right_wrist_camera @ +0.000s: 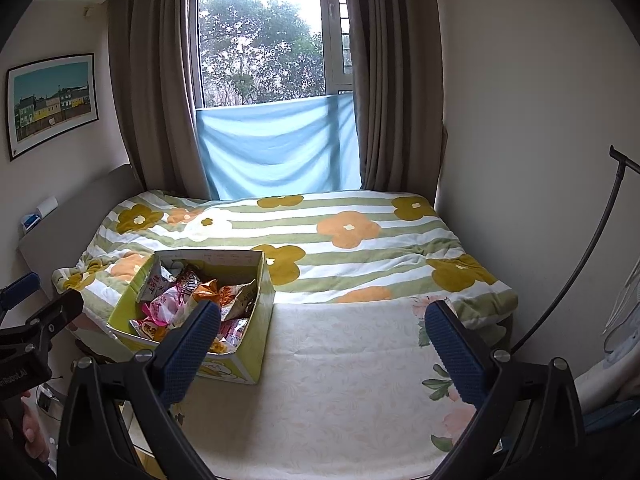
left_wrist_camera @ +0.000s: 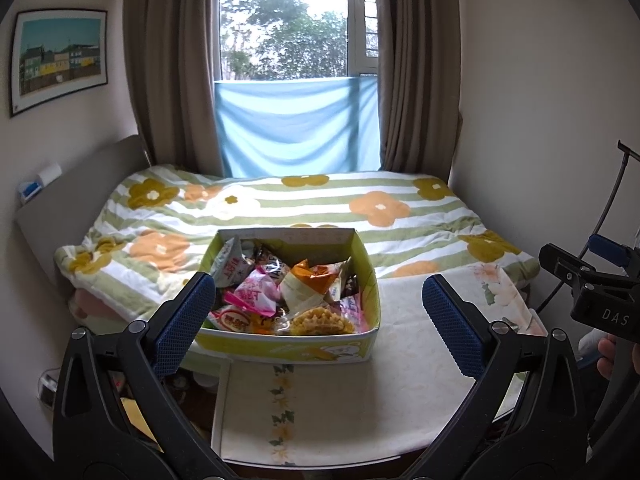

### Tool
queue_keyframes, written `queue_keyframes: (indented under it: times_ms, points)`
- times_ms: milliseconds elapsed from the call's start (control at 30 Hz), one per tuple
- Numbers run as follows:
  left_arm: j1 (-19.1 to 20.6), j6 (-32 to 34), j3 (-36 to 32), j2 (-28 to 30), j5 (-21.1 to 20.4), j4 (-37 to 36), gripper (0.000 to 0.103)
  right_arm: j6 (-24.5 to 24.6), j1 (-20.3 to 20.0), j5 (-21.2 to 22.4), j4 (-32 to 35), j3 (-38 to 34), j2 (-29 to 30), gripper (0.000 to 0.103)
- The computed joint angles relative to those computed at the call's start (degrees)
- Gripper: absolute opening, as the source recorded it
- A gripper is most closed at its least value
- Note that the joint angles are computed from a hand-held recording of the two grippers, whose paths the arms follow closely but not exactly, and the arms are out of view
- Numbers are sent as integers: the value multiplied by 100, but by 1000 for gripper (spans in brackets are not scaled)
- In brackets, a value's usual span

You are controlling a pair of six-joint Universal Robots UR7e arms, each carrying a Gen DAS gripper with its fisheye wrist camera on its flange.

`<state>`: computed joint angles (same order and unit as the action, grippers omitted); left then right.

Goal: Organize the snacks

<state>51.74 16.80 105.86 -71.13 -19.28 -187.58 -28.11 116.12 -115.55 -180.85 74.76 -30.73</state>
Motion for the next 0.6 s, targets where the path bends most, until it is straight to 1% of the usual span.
queue_keyframes:
  times_ms: [100,200,433,533,600]
  points:
    - [14,-13,-27,26,69,-14,103,1,5,-9,-43,7,14,102]
    - [27,-144,-11,-14,34,78,103,15,5,-13,-31,7,15,102]
    - [-1,380,-1,66,42,-512,103,21,-1,-35,-9,-20,26,102]
    - [13,541,-22,113,31,-640,103,30,1,-67,13,-39,52,102]
    - [41,504,-28,105,2,-578,103,51,6,-105,60,-76,91,102]
